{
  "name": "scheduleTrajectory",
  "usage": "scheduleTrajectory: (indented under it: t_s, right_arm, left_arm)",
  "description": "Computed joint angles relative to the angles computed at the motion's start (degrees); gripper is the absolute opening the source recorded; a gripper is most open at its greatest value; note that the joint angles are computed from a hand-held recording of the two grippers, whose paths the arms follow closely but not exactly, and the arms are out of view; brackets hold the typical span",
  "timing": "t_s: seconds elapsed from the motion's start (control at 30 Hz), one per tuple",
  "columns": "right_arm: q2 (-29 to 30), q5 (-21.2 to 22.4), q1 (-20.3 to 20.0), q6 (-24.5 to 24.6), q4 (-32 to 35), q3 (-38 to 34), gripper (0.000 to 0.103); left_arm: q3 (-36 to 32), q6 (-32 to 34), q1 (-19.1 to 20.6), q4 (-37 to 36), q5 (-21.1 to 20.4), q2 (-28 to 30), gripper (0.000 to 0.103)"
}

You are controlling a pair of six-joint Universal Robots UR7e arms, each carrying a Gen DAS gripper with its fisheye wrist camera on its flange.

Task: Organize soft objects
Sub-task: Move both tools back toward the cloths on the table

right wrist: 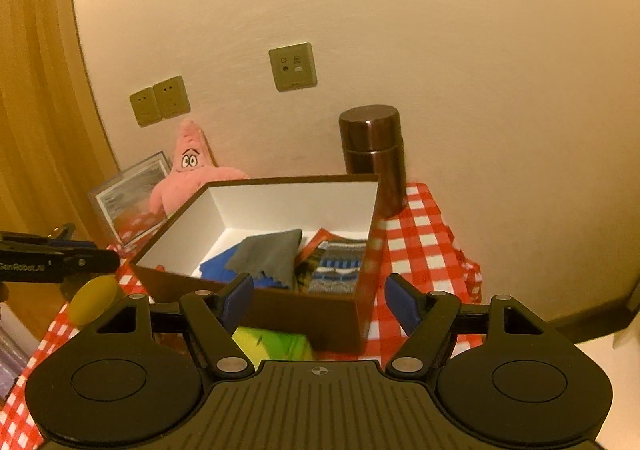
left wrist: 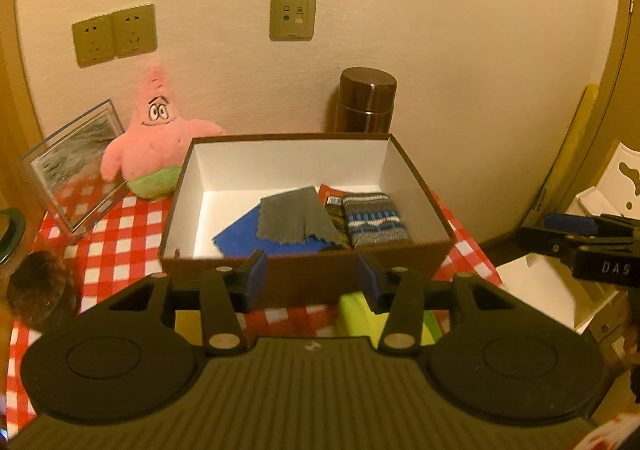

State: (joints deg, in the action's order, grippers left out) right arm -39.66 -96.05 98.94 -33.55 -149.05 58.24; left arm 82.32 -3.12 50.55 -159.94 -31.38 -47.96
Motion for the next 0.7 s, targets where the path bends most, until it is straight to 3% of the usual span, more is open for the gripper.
scheduleTrajectory:
  t_s: [0.4,0.7]
  right_arm:
    - [-8.6,-0.1,0.3,1.7,-2.6,13.2,0.072]
    - [-12.6,-1.5,0.9,3.6,-3.5,20.5,0.072]
  left_arm:
    - [14.9,-11.2,-4.3,4.4,3.3,-9.7,0.046]
    - [22.5,-20.7,-6.0,10.7,3.2,-16.0,0.046]
